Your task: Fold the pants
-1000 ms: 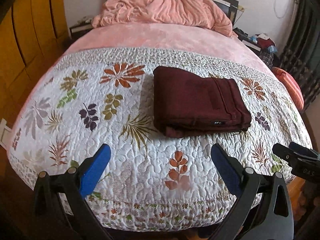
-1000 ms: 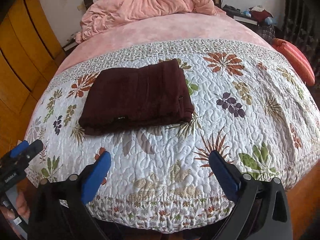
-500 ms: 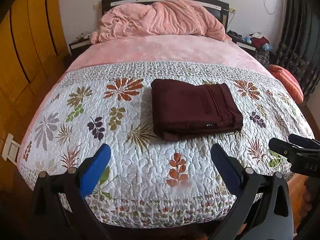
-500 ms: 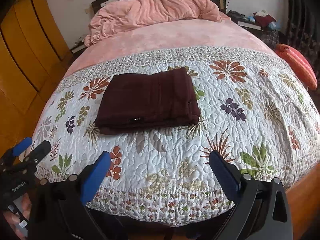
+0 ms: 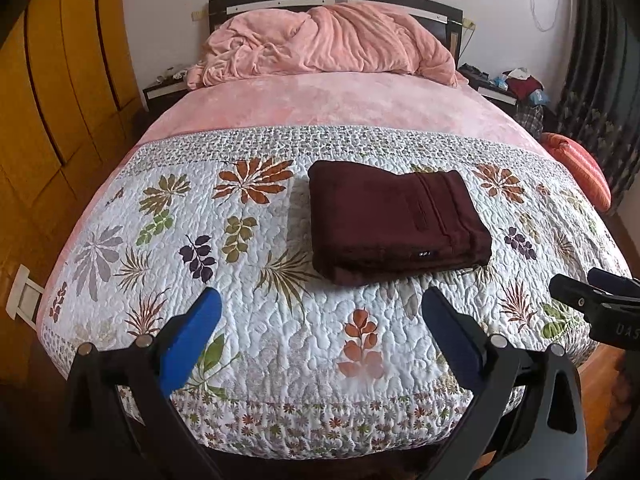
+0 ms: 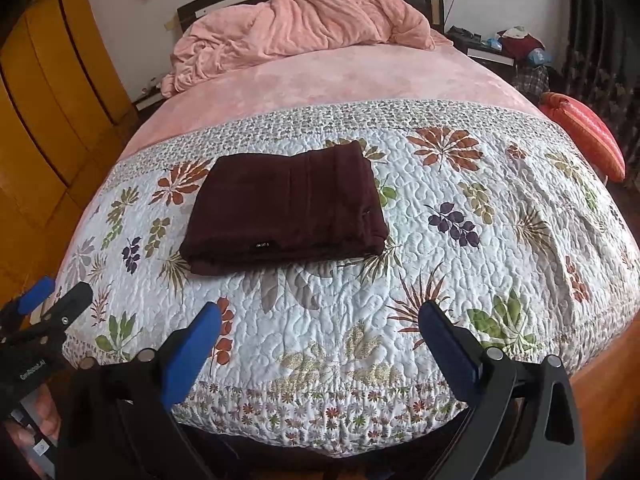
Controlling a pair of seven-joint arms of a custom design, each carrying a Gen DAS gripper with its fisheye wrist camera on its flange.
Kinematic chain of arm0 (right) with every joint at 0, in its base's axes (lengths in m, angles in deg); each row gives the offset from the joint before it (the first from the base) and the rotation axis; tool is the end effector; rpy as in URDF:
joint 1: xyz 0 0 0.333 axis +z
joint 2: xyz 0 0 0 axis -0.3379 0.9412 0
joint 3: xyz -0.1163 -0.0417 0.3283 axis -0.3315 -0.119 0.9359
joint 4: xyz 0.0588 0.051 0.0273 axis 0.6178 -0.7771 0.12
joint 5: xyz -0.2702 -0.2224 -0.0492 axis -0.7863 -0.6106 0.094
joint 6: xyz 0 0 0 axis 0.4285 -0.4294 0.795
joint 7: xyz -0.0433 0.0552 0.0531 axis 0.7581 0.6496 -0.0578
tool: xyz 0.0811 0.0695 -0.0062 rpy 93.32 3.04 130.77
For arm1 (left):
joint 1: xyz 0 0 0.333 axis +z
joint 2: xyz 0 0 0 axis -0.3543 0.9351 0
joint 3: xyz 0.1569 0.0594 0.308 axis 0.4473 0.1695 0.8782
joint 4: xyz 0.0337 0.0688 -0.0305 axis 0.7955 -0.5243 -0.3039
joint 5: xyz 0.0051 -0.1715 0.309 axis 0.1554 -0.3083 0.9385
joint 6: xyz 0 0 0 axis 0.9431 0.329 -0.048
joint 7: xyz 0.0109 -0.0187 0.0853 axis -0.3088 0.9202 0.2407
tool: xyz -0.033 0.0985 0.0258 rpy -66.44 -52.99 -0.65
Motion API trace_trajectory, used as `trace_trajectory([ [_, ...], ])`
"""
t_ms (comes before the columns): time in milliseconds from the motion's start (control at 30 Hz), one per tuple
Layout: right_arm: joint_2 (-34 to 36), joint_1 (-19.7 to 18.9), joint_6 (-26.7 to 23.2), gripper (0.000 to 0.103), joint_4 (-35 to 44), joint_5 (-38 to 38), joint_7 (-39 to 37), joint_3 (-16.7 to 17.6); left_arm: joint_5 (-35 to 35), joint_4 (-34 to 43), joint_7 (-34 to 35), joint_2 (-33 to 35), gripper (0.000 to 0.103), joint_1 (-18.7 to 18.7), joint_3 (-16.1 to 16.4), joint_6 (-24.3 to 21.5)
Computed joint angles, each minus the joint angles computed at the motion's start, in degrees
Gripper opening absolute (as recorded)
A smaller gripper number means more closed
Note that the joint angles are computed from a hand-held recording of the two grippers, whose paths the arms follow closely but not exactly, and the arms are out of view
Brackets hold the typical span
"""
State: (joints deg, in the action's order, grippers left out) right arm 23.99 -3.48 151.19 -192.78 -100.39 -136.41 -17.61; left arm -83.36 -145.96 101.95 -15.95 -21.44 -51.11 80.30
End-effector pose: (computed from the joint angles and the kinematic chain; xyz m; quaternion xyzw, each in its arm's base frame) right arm 0.4941 0.1948 0.4414 -0.4760 0.8153 -0.2350 0.2311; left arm 0.6080 -0.0950 0.4888 -0.4741 0.8051 -0.2994 0.1934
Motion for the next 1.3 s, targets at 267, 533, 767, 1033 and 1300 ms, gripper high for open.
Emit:
trace_trajectory([
  [267,0.24,0.06,0.29,0.099,0.13,-0.12,0.22,-0.11,0.93,0.32,-0.98,0.53,0.100,-0.23,0.37,-0.05],
  [533,0.45,0.05,0.73,0.099,0.17,-0.20,0.16,-0.26,1.65,0.79,-1.71,1.02,0.100,-0.12,0.38,-0.41],
  [767,0.51,0.02,0.86,0.099,0.13,-0.21,-0.10,-0.35,1.52,1.06,-1.49,1.25,0.100,0.17,0.15,-0.65],
  [1033,0.63,-0.05,1.17,0.099,0.03,-0.15,-0.13,-0.43,1.80,1.21,-1.59,1.39,0.100,0.13,0.23,-0.68],
  [1300,0.68,-0.19,1.61,0.099,-0.26,-0.12,-0.17,-0.54,0.03,0.49,0.18,0.91,0.100,0.43,-0.35,-0.14],
])
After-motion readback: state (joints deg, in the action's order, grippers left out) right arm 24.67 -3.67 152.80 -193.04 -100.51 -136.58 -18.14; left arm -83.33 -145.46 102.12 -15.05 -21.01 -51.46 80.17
